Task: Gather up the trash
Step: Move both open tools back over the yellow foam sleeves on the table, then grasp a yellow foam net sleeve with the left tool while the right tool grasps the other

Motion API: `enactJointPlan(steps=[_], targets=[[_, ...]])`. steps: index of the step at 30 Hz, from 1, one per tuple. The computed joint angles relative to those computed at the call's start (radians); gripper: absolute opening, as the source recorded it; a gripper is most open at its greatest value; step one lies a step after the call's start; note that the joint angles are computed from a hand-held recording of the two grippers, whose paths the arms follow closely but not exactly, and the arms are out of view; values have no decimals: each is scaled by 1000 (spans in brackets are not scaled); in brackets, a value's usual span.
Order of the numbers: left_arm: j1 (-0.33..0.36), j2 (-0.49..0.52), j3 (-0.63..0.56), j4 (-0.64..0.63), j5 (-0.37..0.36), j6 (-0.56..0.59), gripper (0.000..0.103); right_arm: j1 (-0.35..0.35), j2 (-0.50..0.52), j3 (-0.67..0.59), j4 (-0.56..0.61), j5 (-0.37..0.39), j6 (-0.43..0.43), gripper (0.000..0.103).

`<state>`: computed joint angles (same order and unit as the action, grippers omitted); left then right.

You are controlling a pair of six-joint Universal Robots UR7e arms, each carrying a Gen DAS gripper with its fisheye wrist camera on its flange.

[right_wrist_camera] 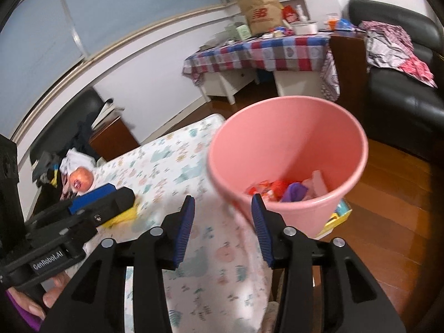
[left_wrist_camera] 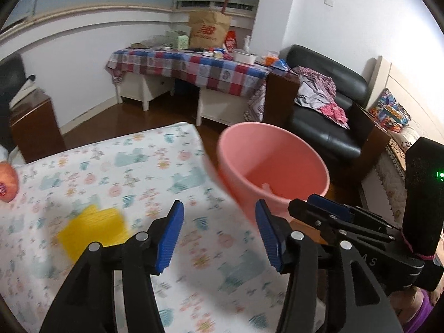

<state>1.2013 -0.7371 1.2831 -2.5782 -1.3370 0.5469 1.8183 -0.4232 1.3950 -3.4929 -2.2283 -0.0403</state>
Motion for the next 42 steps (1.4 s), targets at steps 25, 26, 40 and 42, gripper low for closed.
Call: enactJointPlan(steps=[25, 26, 40, 42], targets=[[156, -88, -19, -41, 85, -31, 53, 51, 259, -490, 527, 172, -61, 43], [159, -86, -26, -37, 82, -35, 53, 52, 276, -526, 551, 163, -66, 43], [187, -62, -94, 6, 65, -38, 53, 18, 433, -856, 823, 142, 10, 43], [188, -58, -100, 9, 67, -38, 53, 16, 434, -847, 810, 166, -12, 43]])
